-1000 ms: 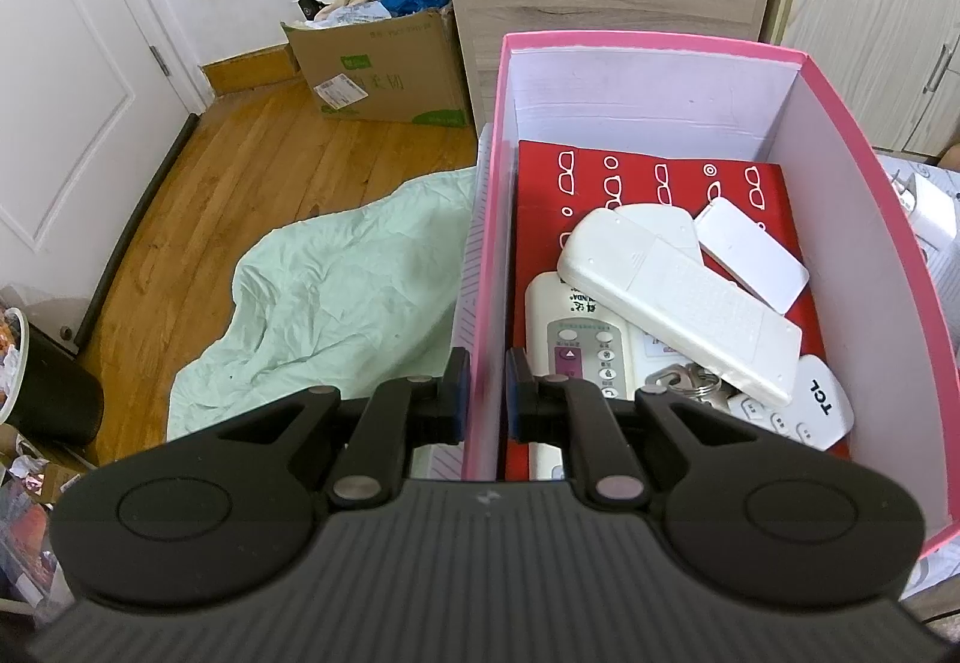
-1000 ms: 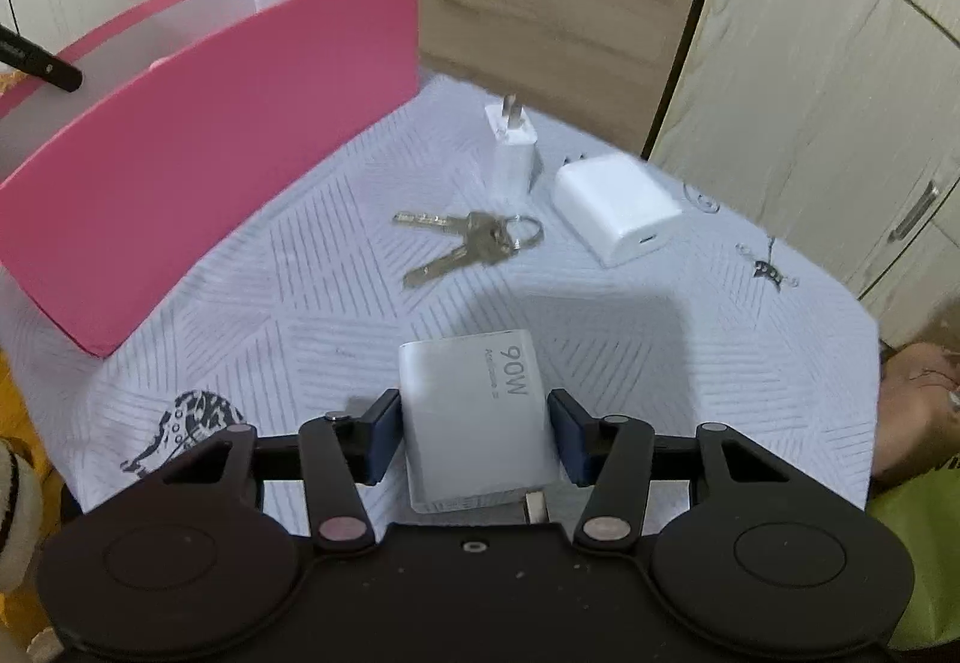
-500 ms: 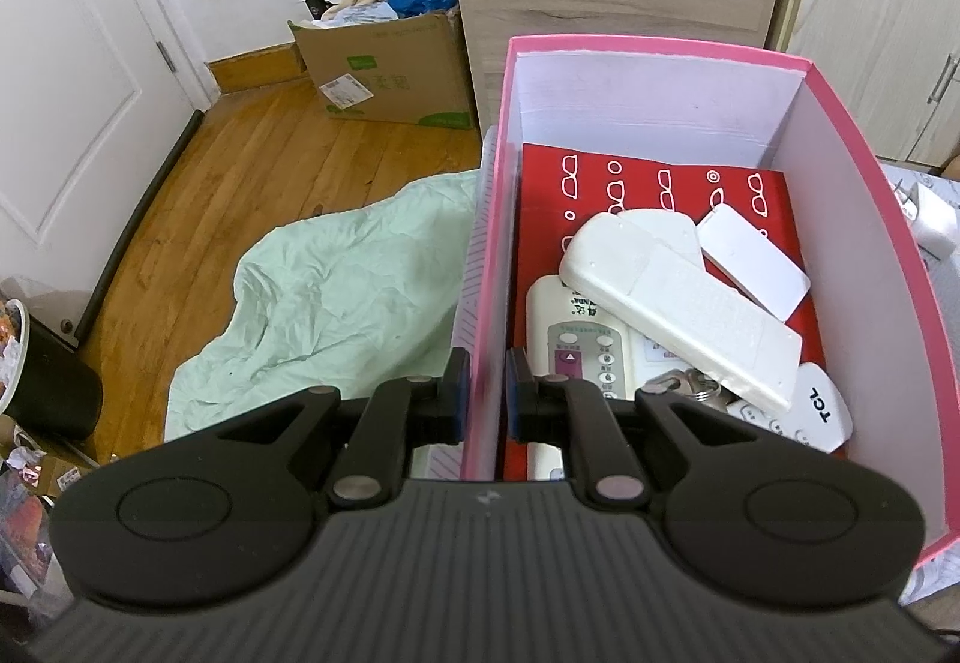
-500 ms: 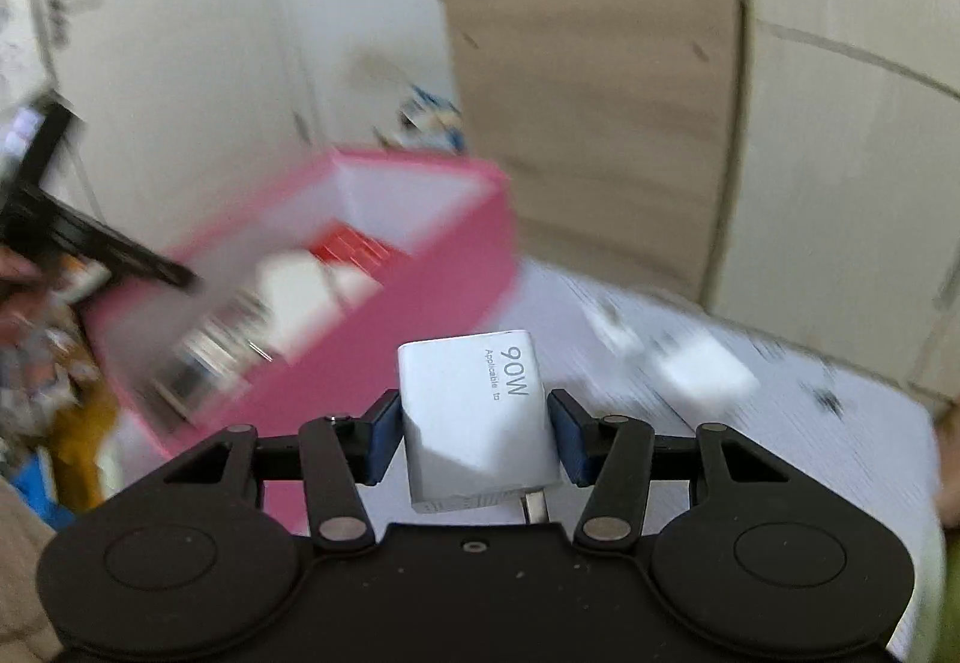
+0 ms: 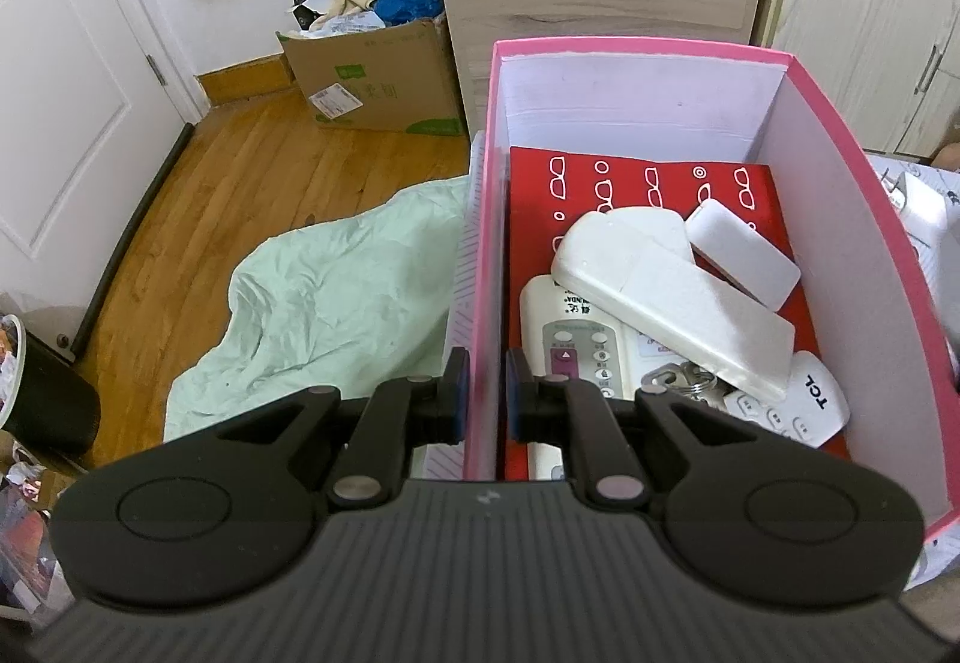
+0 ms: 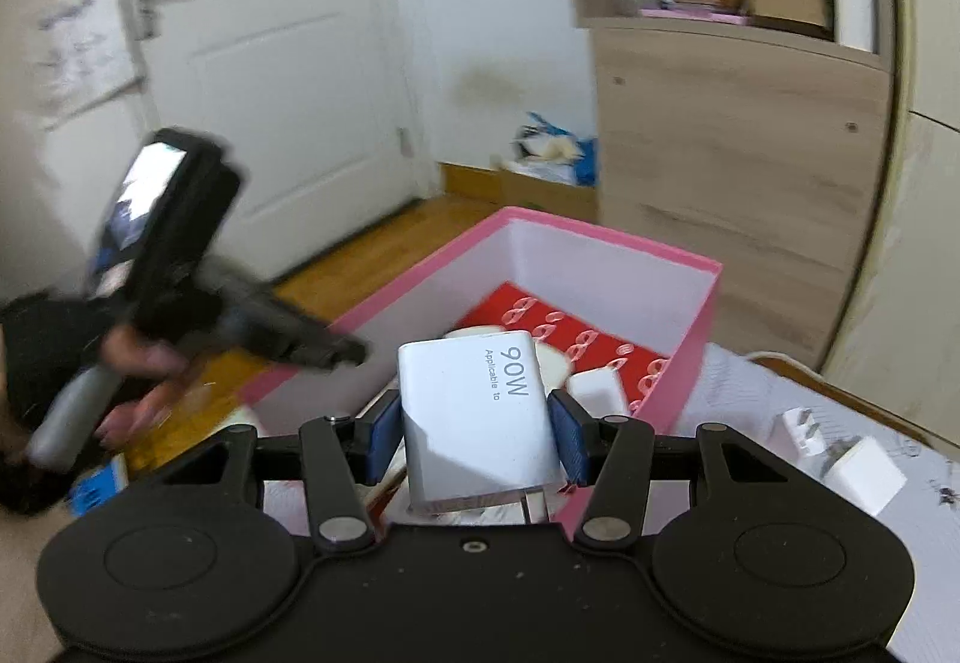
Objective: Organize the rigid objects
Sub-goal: 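Carry the white charger over the pink box and lower it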
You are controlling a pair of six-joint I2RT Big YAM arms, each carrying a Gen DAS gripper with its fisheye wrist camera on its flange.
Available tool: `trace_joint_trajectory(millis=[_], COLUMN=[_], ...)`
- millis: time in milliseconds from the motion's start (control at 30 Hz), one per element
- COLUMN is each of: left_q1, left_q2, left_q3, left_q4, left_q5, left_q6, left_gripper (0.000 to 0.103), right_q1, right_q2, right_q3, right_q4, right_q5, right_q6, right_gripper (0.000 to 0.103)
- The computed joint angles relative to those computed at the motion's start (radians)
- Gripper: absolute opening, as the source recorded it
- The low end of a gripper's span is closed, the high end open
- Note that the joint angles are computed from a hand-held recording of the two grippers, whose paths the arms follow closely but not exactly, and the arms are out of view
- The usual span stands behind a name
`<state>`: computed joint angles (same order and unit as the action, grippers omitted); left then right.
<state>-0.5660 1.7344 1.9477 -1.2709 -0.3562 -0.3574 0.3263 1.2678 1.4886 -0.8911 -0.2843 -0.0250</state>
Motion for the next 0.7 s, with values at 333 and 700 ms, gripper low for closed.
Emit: trace_joint_trajectory(millis=[333, 700], left_q1=[-0.001, 0.020], left_q2=[-0.012, -0.022], left_q3=[-0.013, -0.021], left_q4=[0.008, 0.021], left_q5=[0.011, 0.077], left_q6=[0.014, 0.007], left_gripper=[0.010, 0.010], right_q1=[0.076, 0.082], right_q2=[0.352, 0.522], right_q3=[0.412, 0.573], right_q4=[-0.343, -0.447], right_q5=[0.191, 0.284], right_q6=[0.040, -0.065], right_gripper=[0.058, 0.058])
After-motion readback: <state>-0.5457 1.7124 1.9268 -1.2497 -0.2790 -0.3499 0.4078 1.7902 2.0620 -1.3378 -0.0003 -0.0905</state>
